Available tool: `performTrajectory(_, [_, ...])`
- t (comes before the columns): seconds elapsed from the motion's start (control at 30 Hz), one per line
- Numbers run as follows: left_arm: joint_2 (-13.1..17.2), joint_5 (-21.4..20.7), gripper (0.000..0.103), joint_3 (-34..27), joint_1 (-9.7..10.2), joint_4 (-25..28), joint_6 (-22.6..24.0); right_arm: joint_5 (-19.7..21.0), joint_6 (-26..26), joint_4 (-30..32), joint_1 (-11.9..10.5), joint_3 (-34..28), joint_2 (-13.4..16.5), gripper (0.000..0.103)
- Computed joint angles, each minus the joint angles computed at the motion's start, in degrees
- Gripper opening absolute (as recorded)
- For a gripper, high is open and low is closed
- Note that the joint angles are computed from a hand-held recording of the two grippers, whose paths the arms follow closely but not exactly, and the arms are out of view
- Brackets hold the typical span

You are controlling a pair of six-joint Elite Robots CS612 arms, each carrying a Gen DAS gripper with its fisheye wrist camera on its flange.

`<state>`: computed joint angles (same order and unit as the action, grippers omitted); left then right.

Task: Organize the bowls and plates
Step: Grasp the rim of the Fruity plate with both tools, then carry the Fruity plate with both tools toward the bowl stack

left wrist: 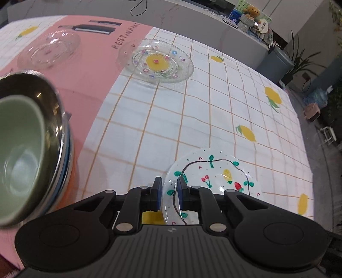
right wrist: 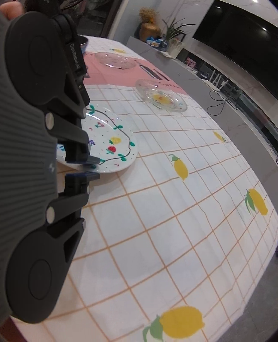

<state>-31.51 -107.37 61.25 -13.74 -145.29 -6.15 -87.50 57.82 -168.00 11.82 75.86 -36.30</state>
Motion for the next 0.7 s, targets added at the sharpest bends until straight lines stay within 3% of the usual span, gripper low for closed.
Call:
performTrajectory(0.43, [-1.3, -3.2, 0.016, 4.0, 0.65, -2.5, -2.3, 0.6, -3.0, 0.0, 0.1, 3.1, -1.8, 0.006])
performTrajectory(0.7, [-1.2, -4.4, 0.016, 4.6, 0.87, -3.1, -2.2, -1.6, -3.2, 1.3, 0.6, 2.5, -1.4, 0.006])
